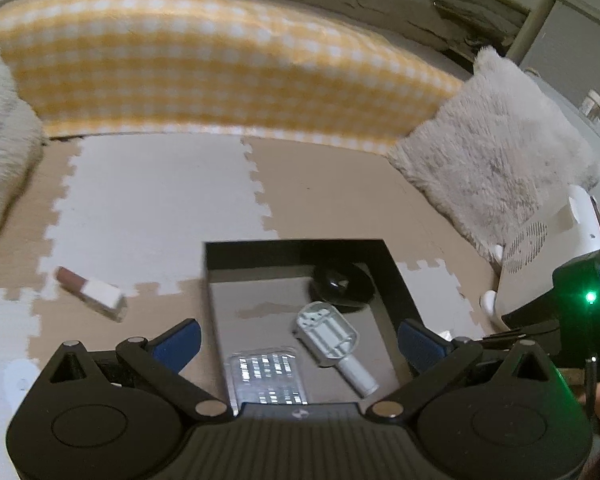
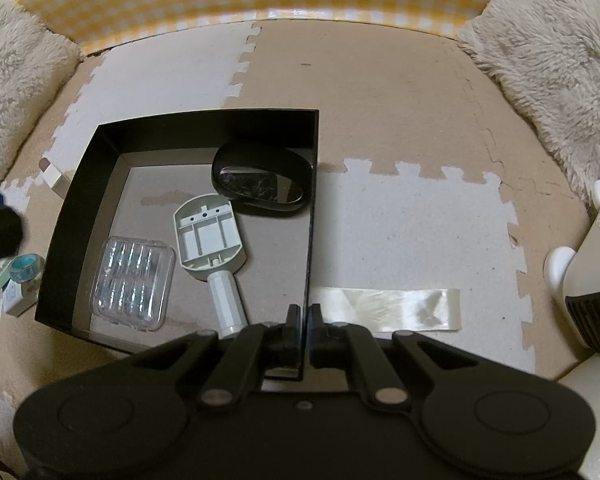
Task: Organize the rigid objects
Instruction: 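Move the left tool to the white round tape measure and grasp it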
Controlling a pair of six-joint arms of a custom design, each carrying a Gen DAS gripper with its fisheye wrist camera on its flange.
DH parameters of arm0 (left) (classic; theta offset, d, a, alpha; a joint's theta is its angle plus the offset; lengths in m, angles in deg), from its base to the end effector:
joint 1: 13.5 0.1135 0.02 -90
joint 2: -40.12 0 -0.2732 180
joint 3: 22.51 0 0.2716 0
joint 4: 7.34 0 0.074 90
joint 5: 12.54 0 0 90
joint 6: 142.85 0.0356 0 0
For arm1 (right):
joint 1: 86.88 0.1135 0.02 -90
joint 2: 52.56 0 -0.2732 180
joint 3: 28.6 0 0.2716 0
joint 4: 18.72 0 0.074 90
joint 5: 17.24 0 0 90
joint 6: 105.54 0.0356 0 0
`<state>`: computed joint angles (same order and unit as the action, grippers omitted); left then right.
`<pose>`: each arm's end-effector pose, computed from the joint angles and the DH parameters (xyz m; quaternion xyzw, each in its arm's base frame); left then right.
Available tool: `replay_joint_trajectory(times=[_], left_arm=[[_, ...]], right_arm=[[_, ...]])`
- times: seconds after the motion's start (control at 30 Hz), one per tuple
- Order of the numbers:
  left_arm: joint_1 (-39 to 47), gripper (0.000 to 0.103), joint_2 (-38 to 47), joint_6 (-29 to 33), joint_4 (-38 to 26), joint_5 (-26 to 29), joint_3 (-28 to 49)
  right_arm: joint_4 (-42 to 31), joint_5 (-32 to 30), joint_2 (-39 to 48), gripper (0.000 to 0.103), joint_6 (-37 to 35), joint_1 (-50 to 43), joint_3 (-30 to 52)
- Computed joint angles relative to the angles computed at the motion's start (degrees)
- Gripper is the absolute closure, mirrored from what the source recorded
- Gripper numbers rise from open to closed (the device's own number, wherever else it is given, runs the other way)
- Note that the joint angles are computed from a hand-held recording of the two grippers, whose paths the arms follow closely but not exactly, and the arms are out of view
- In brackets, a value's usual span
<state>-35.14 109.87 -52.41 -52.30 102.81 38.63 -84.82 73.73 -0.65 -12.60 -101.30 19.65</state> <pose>0.2333 -0.1090 0.2437 0.2448 0.8965 -0.2610 0.2614 0.1552 -0.0405 0.2084 0.1500 0.9729 -0.0259 0.1740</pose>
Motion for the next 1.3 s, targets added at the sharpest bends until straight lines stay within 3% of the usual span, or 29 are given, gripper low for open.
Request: replay_joint_trajectory(times=[0.33,0.63,1.03,1.3], left_arm=[[11.5,0.0,-3.1,9.9,-3.5,1.6,0.7],[23.0,0.0,3.0,17.4,-2.2,-0.4,1.0],[28.0,0.001,17.9,13.1,0.9,-7.8,3.9],[25.5,0.023,22.4,13.4,2.9,-11.5,3.5]], right_arm=[[0.1,0.3,-0.1,0.099,-0.1,0.3,-0.1],[0.1,0.4,0.0,0.099,0.0,0.5,-0.1],[0.0,0.5,-0.1,0.099,-0.2,0.4,-0.2],[0.0,0.5,0.0,0.099,-0.1,0.4,-0.2]])
